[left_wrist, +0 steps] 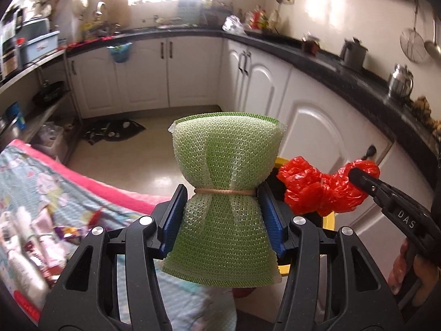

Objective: Collect trash
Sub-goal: 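Carry the green scrubber and red bag with both tools over the yellow-rimmed bin, then open both tools to drop the scrubber and bag into the bin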

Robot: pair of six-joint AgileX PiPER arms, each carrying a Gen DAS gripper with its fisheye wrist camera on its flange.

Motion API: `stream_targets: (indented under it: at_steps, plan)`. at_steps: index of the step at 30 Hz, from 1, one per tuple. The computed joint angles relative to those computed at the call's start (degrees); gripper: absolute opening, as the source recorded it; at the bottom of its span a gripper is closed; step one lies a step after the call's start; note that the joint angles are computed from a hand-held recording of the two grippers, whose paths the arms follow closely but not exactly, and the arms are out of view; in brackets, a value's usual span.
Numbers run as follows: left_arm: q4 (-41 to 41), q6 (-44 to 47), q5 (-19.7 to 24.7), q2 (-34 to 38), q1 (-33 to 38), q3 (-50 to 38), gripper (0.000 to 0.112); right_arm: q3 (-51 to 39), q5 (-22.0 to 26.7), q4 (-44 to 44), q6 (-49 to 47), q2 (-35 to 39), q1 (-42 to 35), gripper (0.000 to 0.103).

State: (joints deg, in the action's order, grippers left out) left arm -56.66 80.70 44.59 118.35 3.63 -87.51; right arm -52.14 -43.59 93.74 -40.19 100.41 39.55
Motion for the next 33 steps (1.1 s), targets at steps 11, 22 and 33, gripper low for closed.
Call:
stream_targets:
  at_steps: [11, 22, 33]
  plan:
    - [6.1, -9.1, 0.4, 6.8, -7.0, -5.8, 0.048, 3.0, 5.8, -4.7, 7.4, 2.3, -5.4, 0.011]
    - [7.5, -13.3, -1.3, 9.1, -7.1, -7.6, 0.077, 3.4, 9.7, -6.3, 12.1, 4.0, -8.7, 0.043]
    - [2.6, -8.3, -2.7, 3.4, -1.0, -2.3, 0.092, 1.2, 4.9, -2.1, 6.3, 3.7, -4.9, 0.057]
